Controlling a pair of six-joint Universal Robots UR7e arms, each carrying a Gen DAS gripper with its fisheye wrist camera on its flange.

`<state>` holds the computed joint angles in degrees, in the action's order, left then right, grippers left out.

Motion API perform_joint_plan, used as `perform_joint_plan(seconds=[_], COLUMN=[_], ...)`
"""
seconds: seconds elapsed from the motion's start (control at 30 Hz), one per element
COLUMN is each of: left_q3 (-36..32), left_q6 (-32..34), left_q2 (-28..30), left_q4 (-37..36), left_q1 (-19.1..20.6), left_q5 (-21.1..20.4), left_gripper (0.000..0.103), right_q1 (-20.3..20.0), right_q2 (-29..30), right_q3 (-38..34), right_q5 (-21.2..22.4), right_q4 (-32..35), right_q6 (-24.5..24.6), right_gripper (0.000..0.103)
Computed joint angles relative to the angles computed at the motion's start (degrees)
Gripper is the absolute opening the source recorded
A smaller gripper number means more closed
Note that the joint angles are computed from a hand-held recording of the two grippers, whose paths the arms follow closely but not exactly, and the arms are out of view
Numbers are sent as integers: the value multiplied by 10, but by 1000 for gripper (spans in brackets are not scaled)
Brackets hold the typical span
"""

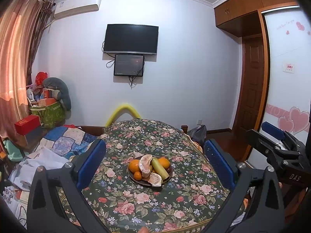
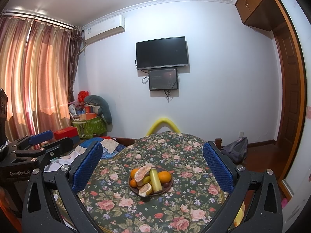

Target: Organize fruits

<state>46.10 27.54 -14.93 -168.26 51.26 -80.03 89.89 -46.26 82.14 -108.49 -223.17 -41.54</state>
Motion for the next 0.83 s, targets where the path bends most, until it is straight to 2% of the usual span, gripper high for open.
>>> perform_joint_plan(seconds=[0.83], left_q3=[-2], left_q6=[6], left_q2=[2], left_q4=[-1], left_q1=[-2], left_q5=[4], left_gripper=[103], right_q1=[-1], right_q2=[1], right_q3=[0], right_q5=[0], right_q4=[-1], right_q6=[2], right_gripper=[103])
